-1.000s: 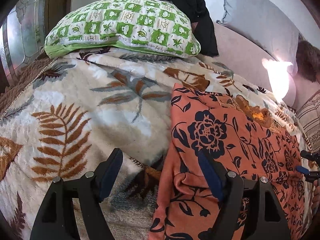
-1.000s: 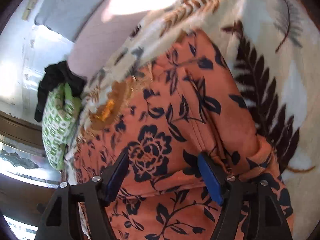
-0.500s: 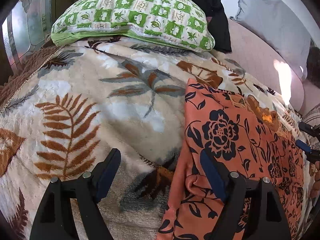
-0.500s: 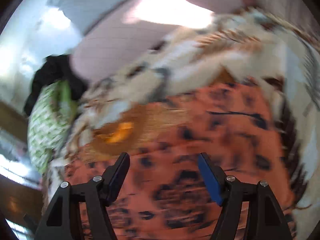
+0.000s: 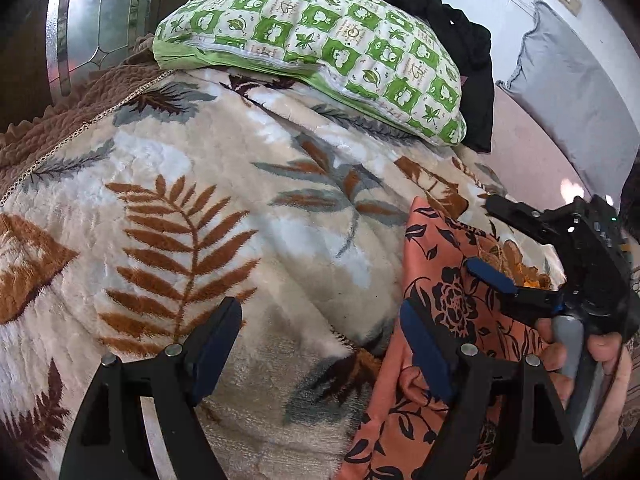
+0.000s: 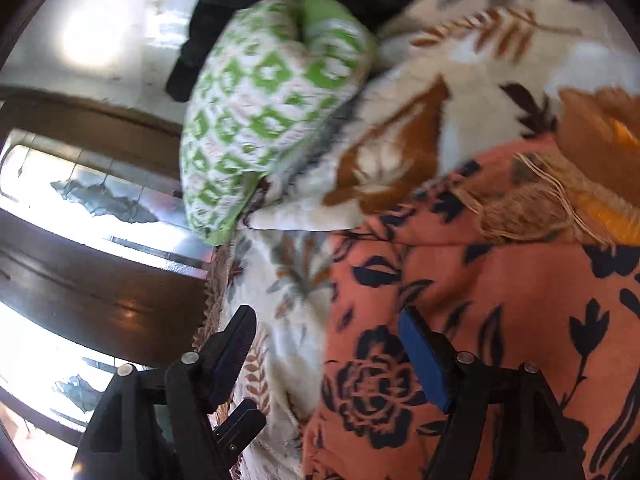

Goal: Fold small clothes

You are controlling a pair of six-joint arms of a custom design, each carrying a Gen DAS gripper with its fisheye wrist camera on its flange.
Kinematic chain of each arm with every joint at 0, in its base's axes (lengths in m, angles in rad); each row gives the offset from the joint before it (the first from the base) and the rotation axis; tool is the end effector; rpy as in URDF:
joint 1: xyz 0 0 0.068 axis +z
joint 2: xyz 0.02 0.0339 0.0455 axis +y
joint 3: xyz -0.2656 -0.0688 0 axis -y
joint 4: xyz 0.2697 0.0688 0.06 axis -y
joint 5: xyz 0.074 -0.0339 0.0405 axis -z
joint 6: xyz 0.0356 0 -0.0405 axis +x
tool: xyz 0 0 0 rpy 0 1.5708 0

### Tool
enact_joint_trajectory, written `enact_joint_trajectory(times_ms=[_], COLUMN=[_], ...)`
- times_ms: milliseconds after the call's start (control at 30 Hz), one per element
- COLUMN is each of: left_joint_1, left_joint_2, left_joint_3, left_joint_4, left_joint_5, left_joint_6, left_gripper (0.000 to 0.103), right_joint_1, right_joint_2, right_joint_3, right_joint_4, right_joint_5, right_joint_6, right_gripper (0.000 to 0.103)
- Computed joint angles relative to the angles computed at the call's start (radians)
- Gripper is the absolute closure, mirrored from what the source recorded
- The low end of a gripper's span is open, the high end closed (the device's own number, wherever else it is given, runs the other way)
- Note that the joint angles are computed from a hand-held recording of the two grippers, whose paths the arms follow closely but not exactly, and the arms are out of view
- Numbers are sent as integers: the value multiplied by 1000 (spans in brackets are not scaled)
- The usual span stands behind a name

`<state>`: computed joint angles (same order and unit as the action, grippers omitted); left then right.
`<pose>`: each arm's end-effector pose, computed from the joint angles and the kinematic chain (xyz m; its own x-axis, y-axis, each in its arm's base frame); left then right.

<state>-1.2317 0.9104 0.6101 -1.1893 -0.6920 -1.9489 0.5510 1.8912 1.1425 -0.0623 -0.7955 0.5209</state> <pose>0.0682 -0.1251 0.1997 -0.5364 -0.6304 -0.5611 -0.5698 0.7610 -0.3102 0.3362 0.2364 0.1542 -0.9267 -0.1606 -0.3397 -0.3740 0.4827 0.7919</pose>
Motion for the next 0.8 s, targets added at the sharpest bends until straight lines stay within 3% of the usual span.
enact_joint_trajectory(times_ms=[33, 100, 167, 300, 367, 467, 500, 533, 567, 600, 633, 700, 800], left_joint_1=[-7, -7, -9, -44, -77, -151, -180, -213, -250, -305, -367, -510, -708], left_joint_2=[11, 36, 44, 92, 145, 184, 192, 208, 224, 241, 264, 329, 480], left_joint_3=[6, 18, 24, 59, 88, 105, 107, 117, 133, 151, 173, 235, 368], left_joint_4=[4, 13, 19, 22, 14, 15, 18, 3, -27, -67, -107, -191, -302], left_joint_5=[-8, -7, -12, -56, -71, -83, -78, -68, -53, -46, -44, -26, 19], left_joint_6=[10, 49, 58, 45, 52, 29, 26, 9, -28, -104, -194, -372, -588], left_gripper=[21, 21, 21, 21, 21, 21, 21, 21, 21, 21, 21, 21, 21], right_joint_1=[7, 2, -9, -127, -292, -601, -725, -821, -892, -927, -958, -1033, -1213], right_joint_2=[45, 57, -34, -336, -489, -423, -343, -277, -261, -295, -373, -438, -512], right_joint_3=[36, 14, -50, -259, -376, -374, -357, -346, -314, -293, -305, -283, -282], right_joint_4=[-25, 9, 15, -65, -157, -368, -407, -441, -544, -634, -690, -929, -1279], right_joint_5=[9, 56, 72, 38, 1, -3, -86, -209, -239, -226, -239, -290, -267], right_joint_6=[-12, 52, 75, -40, -139, -338, -405, -409, -459, -533, -615, -873, -1283], right_gripper=[18, 21, 20, 20, 20, 20, 23, 41, 42, 36, 19, 17, 17])
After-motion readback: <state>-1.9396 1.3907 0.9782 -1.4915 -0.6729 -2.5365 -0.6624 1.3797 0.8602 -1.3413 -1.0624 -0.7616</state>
